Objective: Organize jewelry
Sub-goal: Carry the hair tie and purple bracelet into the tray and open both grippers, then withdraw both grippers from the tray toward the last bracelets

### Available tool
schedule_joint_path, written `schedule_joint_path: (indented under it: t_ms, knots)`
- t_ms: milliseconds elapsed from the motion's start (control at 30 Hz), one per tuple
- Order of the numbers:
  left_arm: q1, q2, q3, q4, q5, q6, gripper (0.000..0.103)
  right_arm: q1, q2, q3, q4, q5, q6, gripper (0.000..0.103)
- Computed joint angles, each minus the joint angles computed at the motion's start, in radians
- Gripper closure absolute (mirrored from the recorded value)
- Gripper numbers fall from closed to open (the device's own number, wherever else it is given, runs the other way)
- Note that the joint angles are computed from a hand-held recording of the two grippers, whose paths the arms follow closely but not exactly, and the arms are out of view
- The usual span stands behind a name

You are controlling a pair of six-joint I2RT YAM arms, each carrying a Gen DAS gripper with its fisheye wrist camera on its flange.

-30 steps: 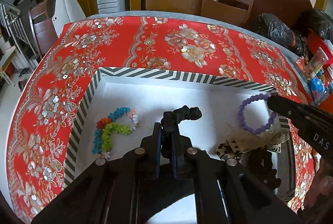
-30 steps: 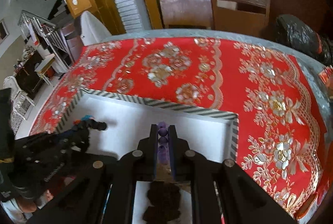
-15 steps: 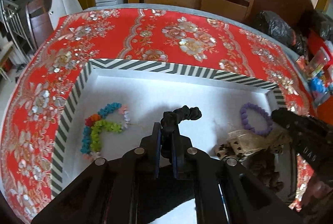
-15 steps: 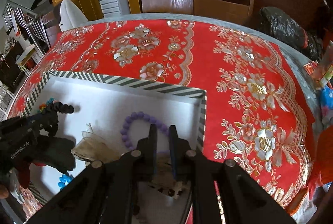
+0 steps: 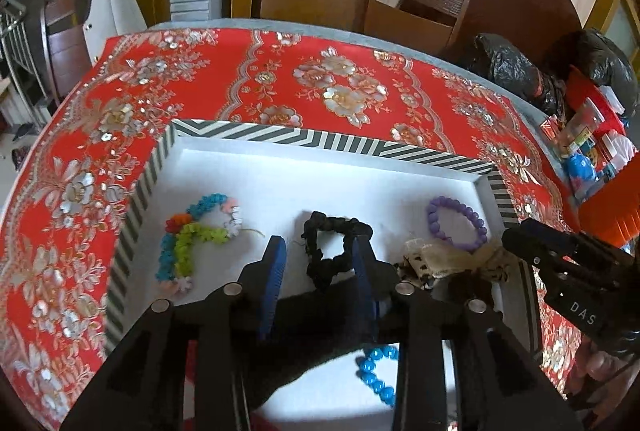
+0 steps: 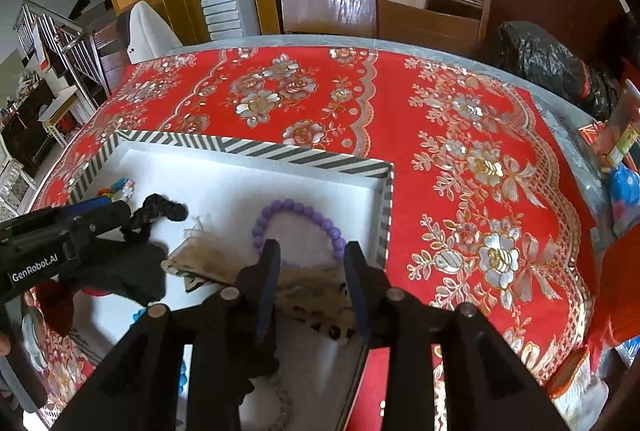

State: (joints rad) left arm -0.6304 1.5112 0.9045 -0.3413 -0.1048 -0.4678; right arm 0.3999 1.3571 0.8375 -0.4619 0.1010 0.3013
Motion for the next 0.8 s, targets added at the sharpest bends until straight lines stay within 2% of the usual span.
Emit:
schedule_joint_path:
  t_ms: [100,167,433,800]
  knots:
    - [-0.017,-0.055,-0.019,-0.024,-0.032,0.003,0.054,0.019,-0.054,-0.021,-0.021,0.008,0.006,0.065]
    - [-0.041,-0.106,-0.037,-0.051,-0.074,0.005,0.054,0.034,-0.103,-0.042,-0.039,0.012,0.017,0.059]
    - [-0.141,-0.259,-0.096,-0.153,-0.198,-0.036,0.054,0.137,-0.321,-0.11,-0.159,0.061,0.086,0.057]
    - [-0.35,-0.429,-0.168,-0.312,-0.365,-0.2,0.054,0.428,-0.537,-0.138,-0.372,0.231,0.291,0.053]
